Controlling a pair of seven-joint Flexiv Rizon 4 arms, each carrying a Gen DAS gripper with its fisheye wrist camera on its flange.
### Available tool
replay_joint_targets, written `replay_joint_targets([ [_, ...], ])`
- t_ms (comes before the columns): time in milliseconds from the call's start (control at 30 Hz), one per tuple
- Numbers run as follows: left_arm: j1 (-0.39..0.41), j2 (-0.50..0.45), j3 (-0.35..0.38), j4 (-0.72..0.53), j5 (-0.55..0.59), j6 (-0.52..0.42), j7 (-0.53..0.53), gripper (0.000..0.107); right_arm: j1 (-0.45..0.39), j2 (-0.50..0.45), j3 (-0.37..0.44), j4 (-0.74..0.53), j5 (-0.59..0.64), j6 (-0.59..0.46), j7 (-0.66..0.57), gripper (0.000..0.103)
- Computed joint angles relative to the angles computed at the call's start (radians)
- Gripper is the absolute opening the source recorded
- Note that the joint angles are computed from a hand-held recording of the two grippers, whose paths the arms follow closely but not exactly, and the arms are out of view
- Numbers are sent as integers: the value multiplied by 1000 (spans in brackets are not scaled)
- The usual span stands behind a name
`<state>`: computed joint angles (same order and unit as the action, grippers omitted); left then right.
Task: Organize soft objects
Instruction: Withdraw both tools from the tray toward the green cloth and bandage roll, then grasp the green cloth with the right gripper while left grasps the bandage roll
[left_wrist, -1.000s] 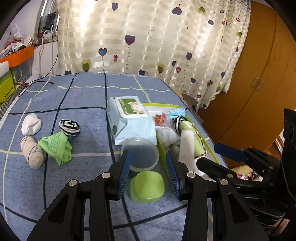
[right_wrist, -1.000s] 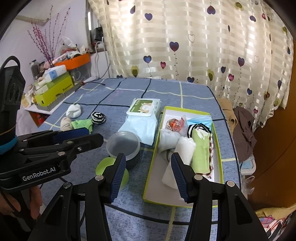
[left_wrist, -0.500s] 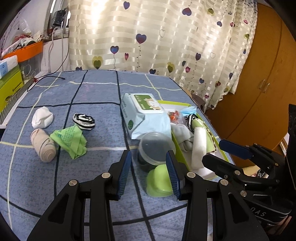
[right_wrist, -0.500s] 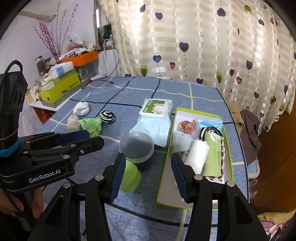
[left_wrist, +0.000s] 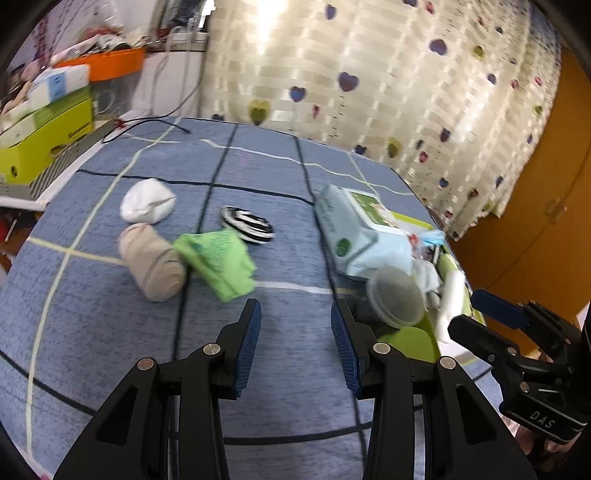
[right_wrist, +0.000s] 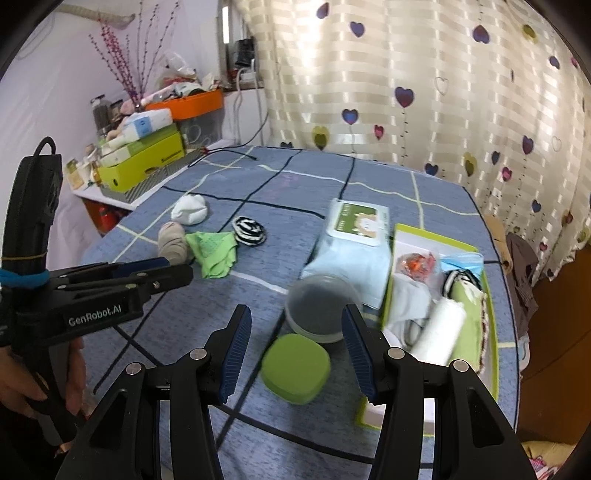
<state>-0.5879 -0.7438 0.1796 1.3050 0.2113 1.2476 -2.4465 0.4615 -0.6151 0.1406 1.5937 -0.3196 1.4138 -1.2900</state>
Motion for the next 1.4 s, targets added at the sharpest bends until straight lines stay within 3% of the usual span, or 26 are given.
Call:
replay_joint_targets([
  [400,19,40,48,97,11,41,-91,41,4,-90,74,-158,36,-97,-104,50],
  [667,38,68,78,171,21,79,-150,41,32,-205,127,-361,103,-241,-208,50],
  [1000,73,75,80,235,-13,137,-160,41,121,-395,96,-709,176,-504,-264,54],
  [1400,115,44,38,254,-137,226,-39,41,198,-615,12,-1114,223,-774,-252,54],
])
